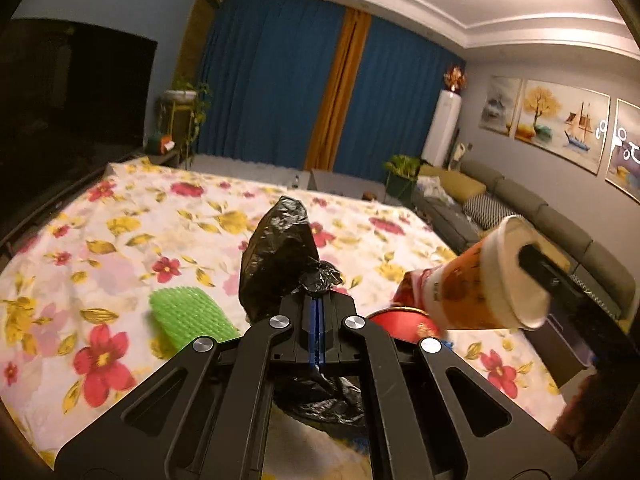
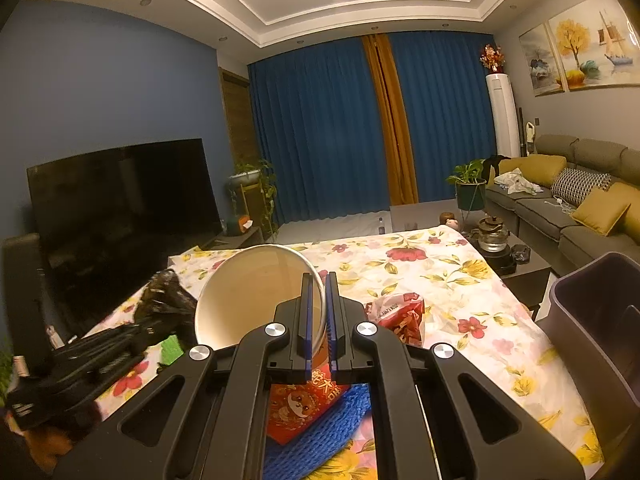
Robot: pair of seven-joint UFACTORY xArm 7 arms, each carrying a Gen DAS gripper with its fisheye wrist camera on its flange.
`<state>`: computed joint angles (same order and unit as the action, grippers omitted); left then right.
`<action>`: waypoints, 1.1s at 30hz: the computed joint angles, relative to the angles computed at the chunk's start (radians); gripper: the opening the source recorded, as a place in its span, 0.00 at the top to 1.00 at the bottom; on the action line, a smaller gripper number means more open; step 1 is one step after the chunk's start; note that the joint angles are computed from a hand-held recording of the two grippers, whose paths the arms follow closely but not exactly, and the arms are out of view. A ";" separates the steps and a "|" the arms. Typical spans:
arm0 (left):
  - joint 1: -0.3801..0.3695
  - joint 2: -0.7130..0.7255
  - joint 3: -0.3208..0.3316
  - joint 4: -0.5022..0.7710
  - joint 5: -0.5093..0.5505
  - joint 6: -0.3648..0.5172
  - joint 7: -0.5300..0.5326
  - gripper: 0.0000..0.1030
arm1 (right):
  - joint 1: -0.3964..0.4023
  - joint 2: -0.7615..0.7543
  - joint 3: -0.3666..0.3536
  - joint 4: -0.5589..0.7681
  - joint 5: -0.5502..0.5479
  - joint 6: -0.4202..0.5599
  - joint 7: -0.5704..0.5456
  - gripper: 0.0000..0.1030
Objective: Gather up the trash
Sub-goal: 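Lift and carry the black bag and white cup in both tools over the grey bin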
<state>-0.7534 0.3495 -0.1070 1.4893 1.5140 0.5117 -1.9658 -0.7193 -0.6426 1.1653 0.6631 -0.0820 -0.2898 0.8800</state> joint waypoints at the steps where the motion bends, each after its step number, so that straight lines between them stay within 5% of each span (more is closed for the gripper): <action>1: -0.011 -0.017 -0.001 -0.013 0.012 0.019 -0.003 1.00 | 0.008 -0.004 -0.008 -0.003 0.001 0.000 0.001 0.94; 10: -0.023 -0.105 -0.075 -0.060 0.069 0.092 -0.006 1.00 | 0.230 -0.089 -0.206 -0.116 0.020 0.011 -0.028 0.94; 19: -0.102 -0.042 -0.100 0.037 0.075 0.121 0.046 1.00 | 0.467 -0.281 -0.416 -0.275 0.009 0.137 -0.052 0.94; 33: -0.256 0.168 -0.013 0.320 -0.030 0.047 0.210 1.00 | 0.593 -0.528 -0.595 -0.411 -0.107 0.327 -0.033 0.94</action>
<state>-1.0092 0.5173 -0.1199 1.8094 1.4836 0.5586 -1.7559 -0.1267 -1.1701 0.5707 0.2521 -0.1893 0.0371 0.8466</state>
